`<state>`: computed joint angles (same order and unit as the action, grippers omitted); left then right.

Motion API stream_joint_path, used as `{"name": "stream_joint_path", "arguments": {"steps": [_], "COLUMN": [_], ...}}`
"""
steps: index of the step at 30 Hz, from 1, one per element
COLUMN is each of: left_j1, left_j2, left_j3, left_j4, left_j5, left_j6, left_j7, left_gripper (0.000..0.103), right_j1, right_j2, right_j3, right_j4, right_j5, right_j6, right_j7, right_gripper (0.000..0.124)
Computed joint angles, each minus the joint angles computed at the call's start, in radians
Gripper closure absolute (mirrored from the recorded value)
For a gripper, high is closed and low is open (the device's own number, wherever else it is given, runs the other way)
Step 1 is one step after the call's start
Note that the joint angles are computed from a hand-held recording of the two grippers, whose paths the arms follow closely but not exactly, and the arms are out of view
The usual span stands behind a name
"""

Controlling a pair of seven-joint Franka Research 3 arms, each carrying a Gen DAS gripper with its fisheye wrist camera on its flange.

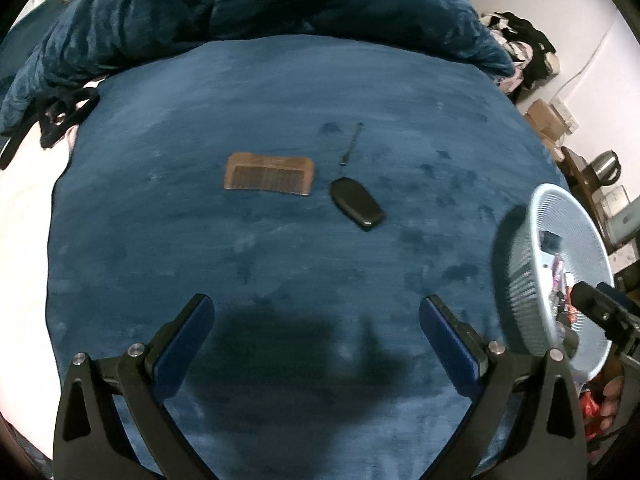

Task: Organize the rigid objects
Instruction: 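Grasp wooden comb with left tool while right tool grasps black key fob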

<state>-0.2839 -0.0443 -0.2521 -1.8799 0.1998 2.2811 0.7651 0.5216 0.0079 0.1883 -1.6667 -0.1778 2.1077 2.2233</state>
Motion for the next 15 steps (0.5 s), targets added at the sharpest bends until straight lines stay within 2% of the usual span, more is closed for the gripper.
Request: {"name": "stream_joint_path", "arguments": {"steps": [9, 15], "left_j1": [0.042, 0.07], "left_j2": [-0.047, -0.057], "left_j3": [0.032, 0.051], "left_j4": [-0.091, -0.132], "left_j5": [-0.039, -0.067], "left_j6": [0.037, 0.043], "left_j7": [-0.015, 0.0], "left_gripper": [0.0, 0.0], "right_j1": [0.062, 0.114], "right_j2": [0.152, 0.277], "right_j3": [0.001, -0.024], "right_j4": [0.177, 0.316], "right_j5": [-0.007, 0.025], "right_j6": [-0.011, -0.043], "right_j7": [-0.09, -0.152], "right_gripper": [0.021, 0.021]}}
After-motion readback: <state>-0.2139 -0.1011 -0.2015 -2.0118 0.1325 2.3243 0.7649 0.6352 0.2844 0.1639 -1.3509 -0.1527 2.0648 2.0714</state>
